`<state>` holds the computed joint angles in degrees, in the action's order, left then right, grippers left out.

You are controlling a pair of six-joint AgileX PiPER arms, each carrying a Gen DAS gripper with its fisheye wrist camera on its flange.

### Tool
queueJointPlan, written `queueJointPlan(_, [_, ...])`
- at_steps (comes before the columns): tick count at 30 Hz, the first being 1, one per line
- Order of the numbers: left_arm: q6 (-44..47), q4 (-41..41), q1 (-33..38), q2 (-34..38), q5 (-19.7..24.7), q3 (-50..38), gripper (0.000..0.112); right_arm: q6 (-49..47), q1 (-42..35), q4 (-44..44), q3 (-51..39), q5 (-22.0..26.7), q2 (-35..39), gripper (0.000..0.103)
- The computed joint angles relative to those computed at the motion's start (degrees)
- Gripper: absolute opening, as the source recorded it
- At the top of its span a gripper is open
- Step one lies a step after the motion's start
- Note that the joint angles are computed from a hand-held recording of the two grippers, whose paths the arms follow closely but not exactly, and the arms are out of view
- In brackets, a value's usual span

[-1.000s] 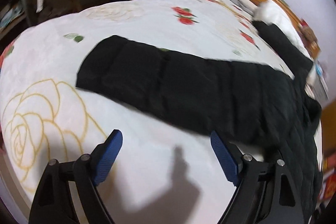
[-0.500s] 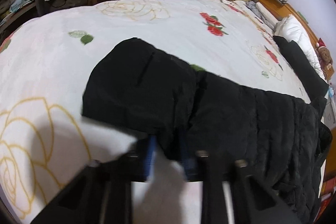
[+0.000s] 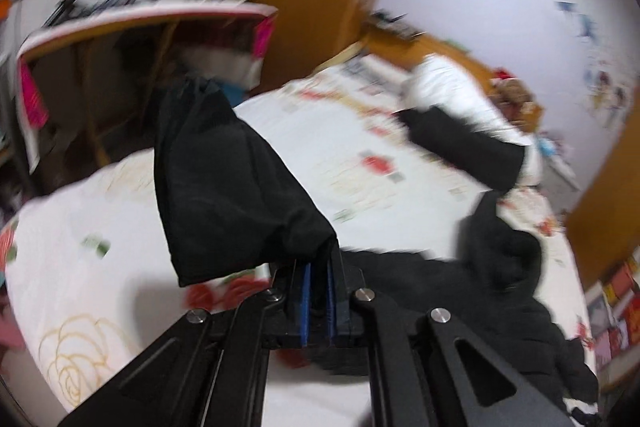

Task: Fold large clothes
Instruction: 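Fold the held sleeve across the jacket body with the left gripper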

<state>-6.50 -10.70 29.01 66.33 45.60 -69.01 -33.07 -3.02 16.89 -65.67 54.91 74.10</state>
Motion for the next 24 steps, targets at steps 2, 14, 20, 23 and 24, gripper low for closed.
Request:
queueJointPlan(2, [-4.38, 3.55, -6.53, -0.02, 1.70, -4.66, 0.007, -1.75, -2.60, 1.42, -0.44, 0.92, -0.28, 0.081])
queueJointPlan(14, [-21.95, 19.40, -45.43, 18.28, 5.71, -29.58, 0.007, -13.99, -22.23, 12.86, -3.62, 6.34, 2.69, 0.081])
queueJointPlan(20, [-21.32, 14.86, -53.87, 31.13, 3.59, -34.10, 0.007, -16.76, -27.87, 13.97, -4.79, 6.44, 6.35, 0.081])
queueJointPlan(23, [-20.43, 12.43, -56.37, 35.65, 1.48, -32.95, 0.007, -17.00, -29.37, 13.50, -5.46, 5.41, 8.60, 0.081])
queueJointPlan(24, [-20.36, 12.43, -57.13, 37.22, 1.14, -33.01, 0.007, -16.92, -29.69, 13.33, -5.65, 5.26, 9.09, 0.081])
